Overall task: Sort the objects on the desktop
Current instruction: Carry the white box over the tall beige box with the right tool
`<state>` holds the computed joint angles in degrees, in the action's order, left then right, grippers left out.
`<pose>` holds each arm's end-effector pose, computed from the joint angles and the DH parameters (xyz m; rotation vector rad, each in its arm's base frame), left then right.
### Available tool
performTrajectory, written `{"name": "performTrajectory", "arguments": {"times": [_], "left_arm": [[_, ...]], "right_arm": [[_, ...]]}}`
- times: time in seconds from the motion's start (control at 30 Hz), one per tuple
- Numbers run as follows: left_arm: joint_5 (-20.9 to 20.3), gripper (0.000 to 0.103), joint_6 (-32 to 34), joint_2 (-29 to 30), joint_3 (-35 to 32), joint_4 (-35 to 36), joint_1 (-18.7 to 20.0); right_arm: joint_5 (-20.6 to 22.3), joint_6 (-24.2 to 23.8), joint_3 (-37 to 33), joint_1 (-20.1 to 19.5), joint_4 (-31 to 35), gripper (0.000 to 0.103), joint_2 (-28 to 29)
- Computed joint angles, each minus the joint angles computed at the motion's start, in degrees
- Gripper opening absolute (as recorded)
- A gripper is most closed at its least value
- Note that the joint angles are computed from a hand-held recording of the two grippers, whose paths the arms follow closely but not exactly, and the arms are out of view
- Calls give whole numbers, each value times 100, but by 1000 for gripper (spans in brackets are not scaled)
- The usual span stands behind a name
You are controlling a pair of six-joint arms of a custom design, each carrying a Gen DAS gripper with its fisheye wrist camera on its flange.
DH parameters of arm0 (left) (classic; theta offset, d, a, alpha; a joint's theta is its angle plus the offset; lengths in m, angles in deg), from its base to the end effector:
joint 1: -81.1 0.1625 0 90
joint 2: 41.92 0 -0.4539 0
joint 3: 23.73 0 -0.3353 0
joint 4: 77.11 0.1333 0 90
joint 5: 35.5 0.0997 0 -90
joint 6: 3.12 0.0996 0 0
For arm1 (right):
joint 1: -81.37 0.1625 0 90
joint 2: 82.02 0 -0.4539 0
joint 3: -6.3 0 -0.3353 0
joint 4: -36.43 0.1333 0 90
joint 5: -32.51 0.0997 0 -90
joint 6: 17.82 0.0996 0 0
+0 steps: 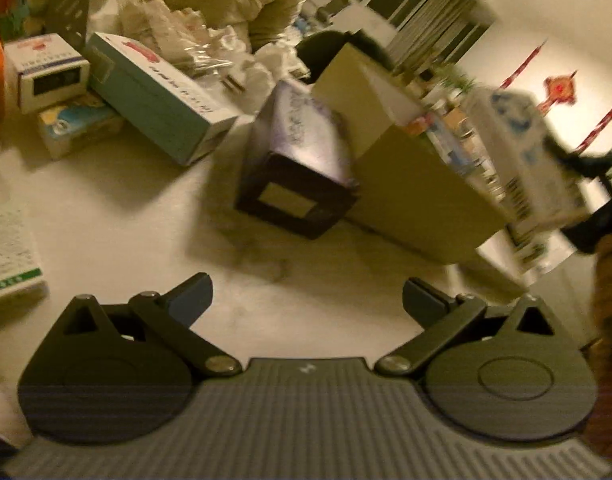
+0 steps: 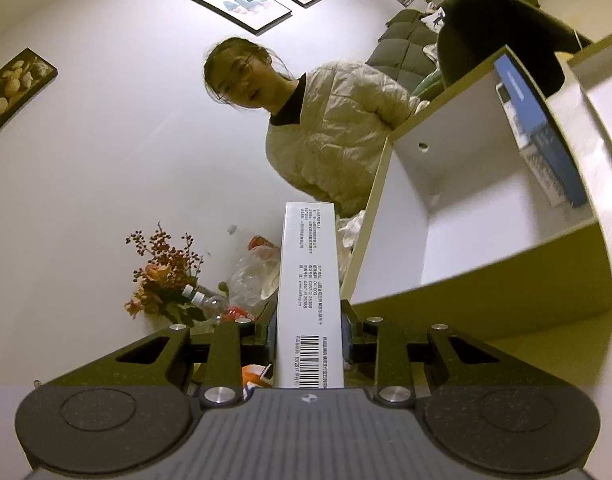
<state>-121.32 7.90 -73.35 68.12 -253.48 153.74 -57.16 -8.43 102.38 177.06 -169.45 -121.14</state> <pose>-0.0705 -0.6966 0.0619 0.7146 2.9294 -0.6998 0.1998 -0.6551 0.2018 0.0805 2.6232 -1.4686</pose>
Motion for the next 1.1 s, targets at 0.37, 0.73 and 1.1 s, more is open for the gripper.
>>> {"name": "performTrajectory", "arguments": {"times": [0.37, 0.73, 1.1], "left_arm": [[584, 103, 2, 9, 9, -35, -102], [633, 103, -109, 37, -70, 61, -83], [607, 103, -157, 70, -137, 193, -50]], "right_arm": [[-535, -36, -410, 144, 182, 32, -62], [-1616, -149, -1486, 218, 783, 32, 261], [-3319, -746, -3320, 247, 2175, 32, 1121]]}}
